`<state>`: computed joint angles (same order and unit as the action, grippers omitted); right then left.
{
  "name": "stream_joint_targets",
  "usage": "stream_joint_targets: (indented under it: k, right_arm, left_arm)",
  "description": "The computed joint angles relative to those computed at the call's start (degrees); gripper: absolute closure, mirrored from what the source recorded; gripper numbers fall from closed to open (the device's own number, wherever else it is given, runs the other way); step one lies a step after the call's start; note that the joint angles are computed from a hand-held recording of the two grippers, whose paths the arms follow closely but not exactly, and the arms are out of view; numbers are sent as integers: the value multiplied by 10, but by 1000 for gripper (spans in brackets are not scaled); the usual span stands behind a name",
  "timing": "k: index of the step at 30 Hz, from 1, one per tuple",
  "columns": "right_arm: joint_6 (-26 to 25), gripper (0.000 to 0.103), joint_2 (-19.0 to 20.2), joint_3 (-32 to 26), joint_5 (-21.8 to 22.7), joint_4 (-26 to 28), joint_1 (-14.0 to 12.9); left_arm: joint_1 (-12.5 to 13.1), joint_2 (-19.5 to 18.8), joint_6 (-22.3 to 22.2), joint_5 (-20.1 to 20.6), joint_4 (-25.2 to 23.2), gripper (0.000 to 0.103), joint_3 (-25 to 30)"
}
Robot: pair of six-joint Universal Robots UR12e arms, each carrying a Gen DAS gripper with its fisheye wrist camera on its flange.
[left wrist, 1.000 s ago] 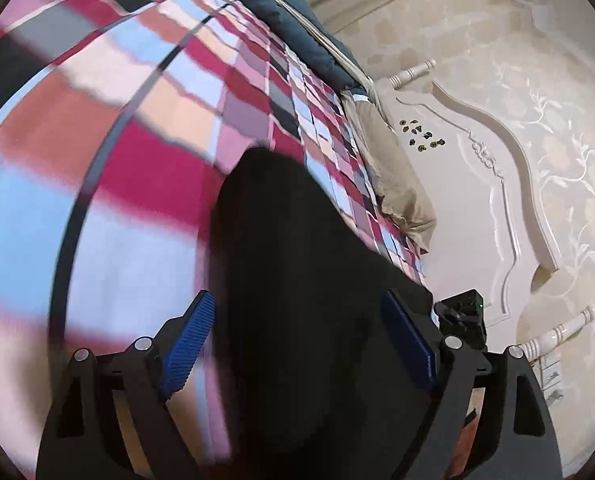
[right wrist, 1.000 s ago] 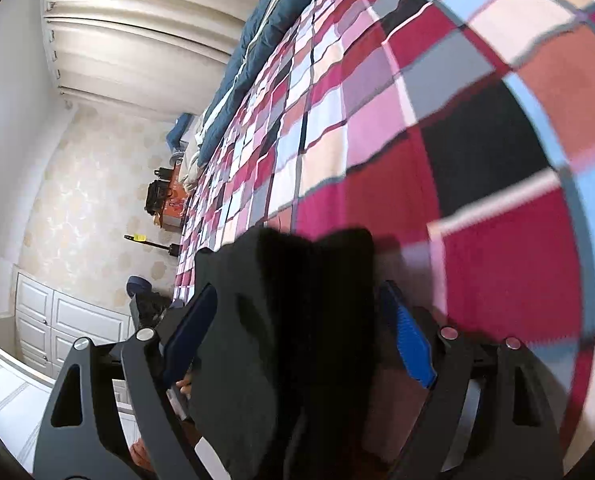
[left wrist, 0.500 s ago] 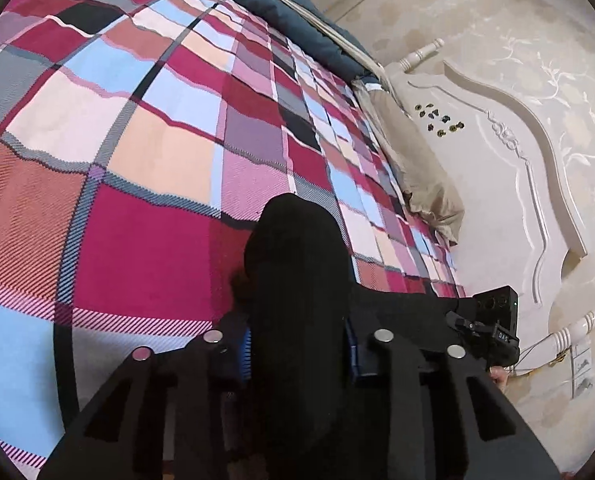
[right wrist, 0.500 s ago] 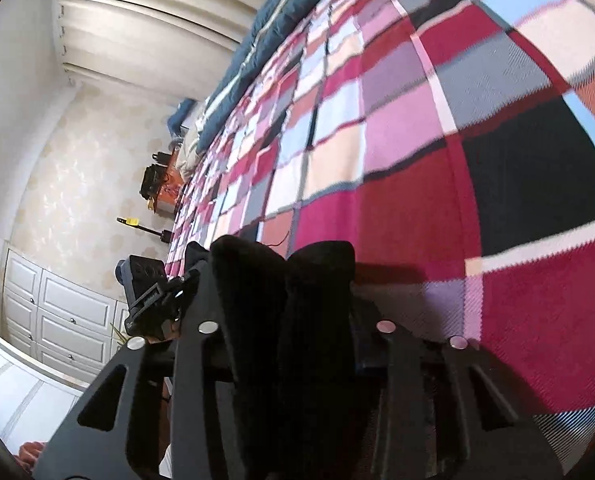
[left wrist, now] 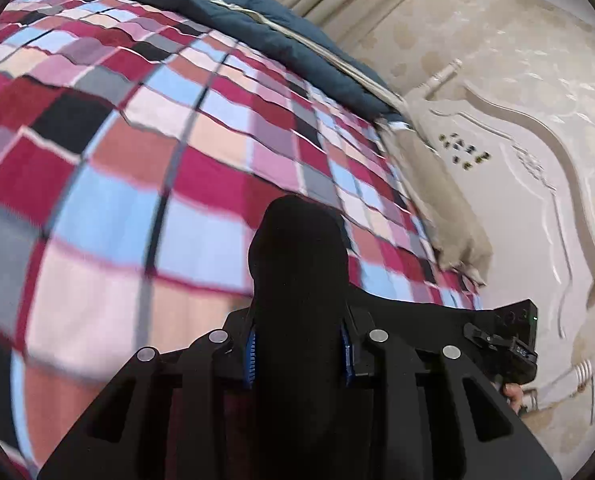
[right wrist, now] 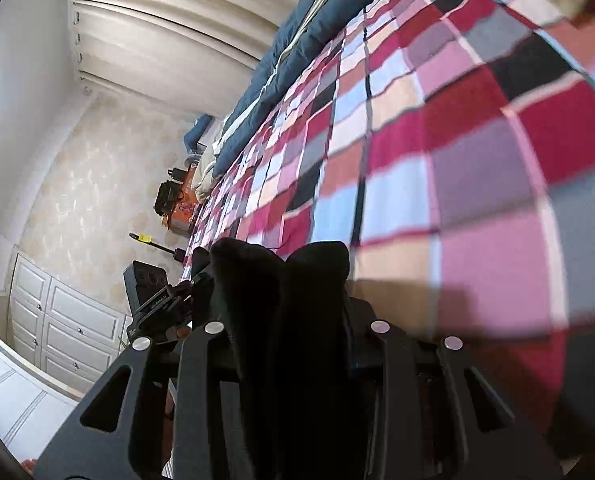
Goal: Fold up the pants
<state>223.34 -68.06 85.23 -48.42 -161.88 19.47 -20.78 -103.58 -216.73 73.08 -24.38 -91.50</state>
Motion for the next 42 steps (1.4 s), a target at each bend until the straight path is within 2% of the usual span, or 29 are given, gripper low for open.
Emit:
stream_joint_targets:
  k: [5,7,9,16,19,22,23,25,28,33,39,42]
  right_arm:
    - [12,71,34,-33,8,32,-3]
    - [38,71,42,-30,25,14,-7]
    - [57,71,46,-25,37,-8,-9]
    - [59,70,46,-26,36,-4,-8]
    - [56,61,35,-18,31,4,-8]
    - [60,48,16,0,28,4,-10]
    - [68,43,9,11,29,-6,-10]
    - [79,34,-7,32,27,-25,-11]
    - [76,30,-36,69,23,-36,-11]
    - [85,28,-74,123,19,-72,-5]
    - [82,21,-88,136,-13,-71,10]
    - [83,17,-86,128,-32,-62,18]
  left_arm:
    - [17,-21,-10,-13,-50,71,19]
    - [23,-23,-28,-33,-21,71,7]
    - [24,-22,-27,-35,-5,71,-1]
    - [26,-23,-22,-44,12,66,-5]
    - [26,-20,-21,-51,25,57,-10]
    - [26,-11,-38,-55,48,37,-23]
    - [26,-5,-43,-60,60,26,-31]
    - [23,5,-48,-63,67,18,-42]
    - [13,26,-42,-55,54,17,-61]
    - [-3,62,-61,-42,72,17,-106]
    - [-13,83,-122,-60,136,16,-148]
    - [-22,83,-117,-47,115,16,-142]
